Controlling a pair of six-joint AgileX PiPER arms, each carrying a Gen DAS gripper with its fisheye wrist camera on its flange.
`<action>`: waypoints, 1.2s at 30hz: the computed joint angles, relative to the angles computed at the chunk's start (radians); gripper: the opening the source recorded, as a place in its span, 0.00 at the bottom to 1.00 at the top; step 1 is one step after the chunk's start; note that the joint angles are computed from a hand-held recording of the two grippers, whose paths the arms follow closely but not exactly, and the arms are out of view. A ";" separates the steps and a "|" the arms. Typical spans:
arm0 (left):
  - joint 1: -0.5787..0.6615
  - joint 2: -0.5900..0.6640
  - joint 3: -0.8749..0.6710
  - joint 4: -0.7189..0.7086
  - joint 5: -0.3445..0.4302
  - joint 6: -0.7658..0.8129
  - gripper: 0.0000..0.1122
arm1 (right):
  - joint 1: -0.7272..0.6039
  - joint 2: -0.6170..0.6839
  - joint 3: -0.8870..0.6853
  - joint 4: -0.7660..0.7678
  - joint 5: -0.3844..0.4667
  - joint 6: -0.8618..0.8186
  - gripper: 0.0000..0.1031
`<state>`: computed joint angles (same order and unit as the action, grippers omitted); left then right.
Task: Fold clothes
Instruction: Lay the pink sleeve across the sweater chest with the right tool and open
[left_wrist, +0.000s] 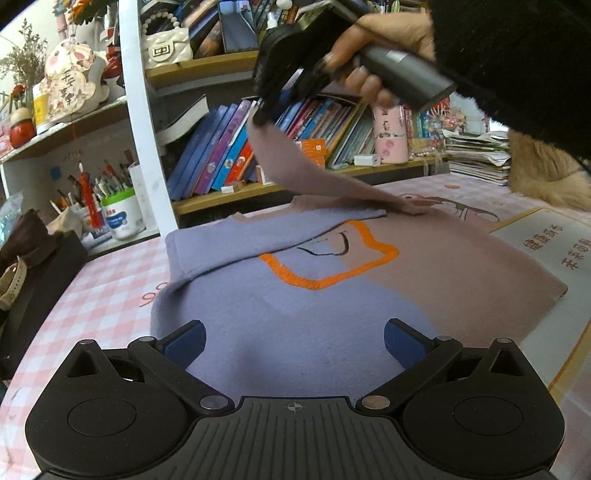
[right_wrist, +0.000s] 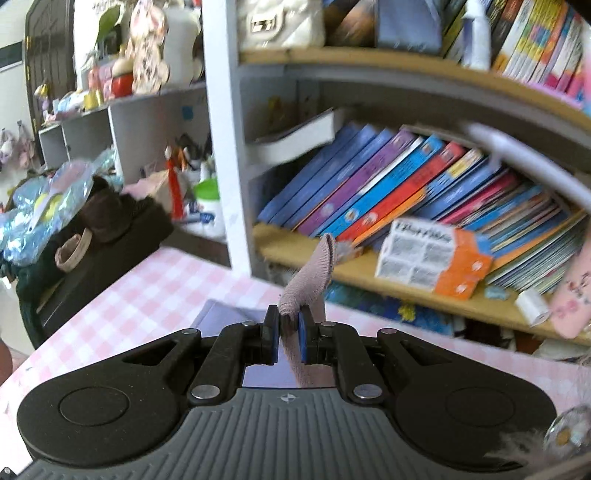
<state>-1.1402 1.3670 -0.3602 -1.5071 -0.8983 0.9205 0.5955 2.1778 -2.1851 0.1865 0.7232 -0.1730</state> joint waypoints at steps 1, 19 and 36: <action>0.001 -0.003 0.003 0.007 0.004 -0.005 0.92 | 0.000 0.014 -0.012 0.011 0.011 -0.003 0.09; 0.054 -0.014 0.004 0.043 0.095 0.004 0.92 | -0.141 -0.060 0.279 0.550 0.013 -0.314 0.39; 0.147 -0.071 0.058 0.086 0.143 -0.171 0.92 | -0.398 -0.665 1.358 0.951 -0.206 -1.018 0.40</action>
